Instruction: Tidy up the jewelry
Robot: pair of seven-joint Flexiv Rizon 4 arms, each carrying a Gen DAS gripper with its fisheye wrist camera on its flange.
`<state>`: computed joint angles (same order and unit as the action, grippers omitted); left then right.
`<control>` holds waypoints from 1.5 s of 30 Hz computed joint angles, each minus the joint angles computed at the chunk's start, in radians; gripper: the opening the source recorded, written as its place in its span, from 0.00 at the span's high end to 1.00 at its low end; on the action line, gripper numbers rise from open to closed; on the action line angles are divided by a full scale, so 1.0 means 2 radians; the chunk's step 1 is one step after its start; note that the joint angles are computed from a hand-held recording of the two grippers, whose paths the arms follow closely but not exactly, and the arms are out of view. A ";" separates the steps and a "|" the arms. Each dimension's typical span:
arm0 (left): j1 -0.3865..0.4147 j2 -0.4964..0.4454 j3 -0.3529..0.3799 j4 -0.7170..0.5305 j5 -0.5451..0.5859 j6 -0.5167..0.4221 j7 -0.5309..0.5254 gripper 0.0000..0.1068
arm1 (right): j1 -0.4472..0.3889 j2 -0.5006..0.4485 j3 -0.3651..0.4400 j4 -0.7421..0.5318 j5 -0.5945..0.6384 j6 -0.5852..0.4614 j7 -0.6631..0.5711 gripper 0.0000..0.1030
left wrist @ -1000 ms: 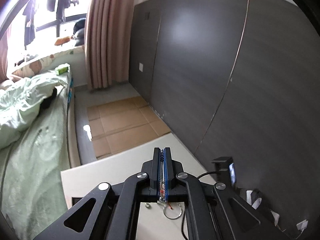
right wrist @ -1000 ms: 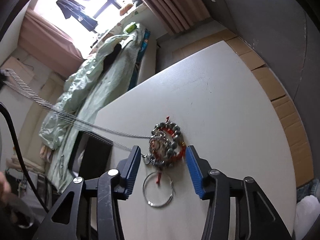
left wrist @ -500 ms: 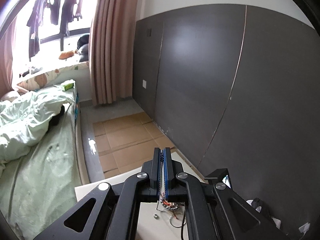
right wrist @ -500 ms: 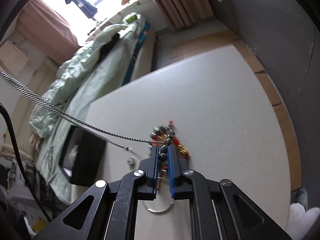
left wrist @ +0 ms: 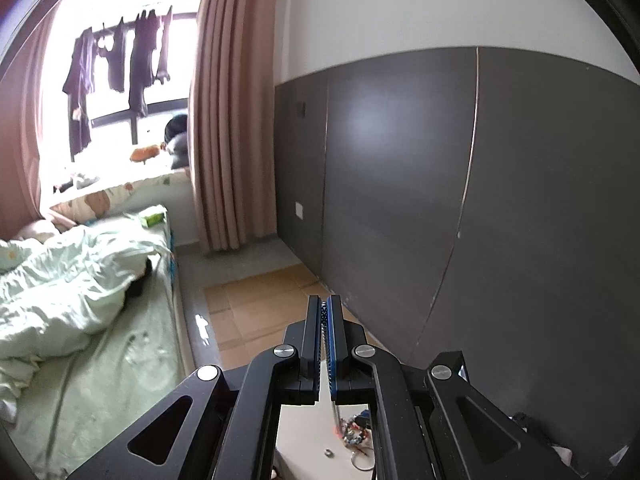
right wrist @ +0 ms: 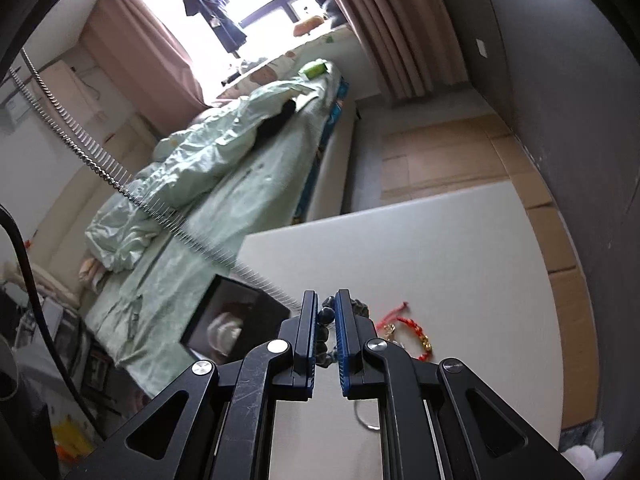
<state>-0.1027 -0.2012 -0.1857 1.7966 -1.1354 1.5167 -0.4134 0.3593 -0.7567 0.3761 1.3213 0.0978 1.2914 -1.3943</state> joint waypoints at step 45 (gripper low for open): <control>-0.008 0.019 0.037 0.024 -0.134 0.028 0.121 0.98 | 0.051 -0.018 0.017 -0.023 0.083 -0.012 -0.026 0.42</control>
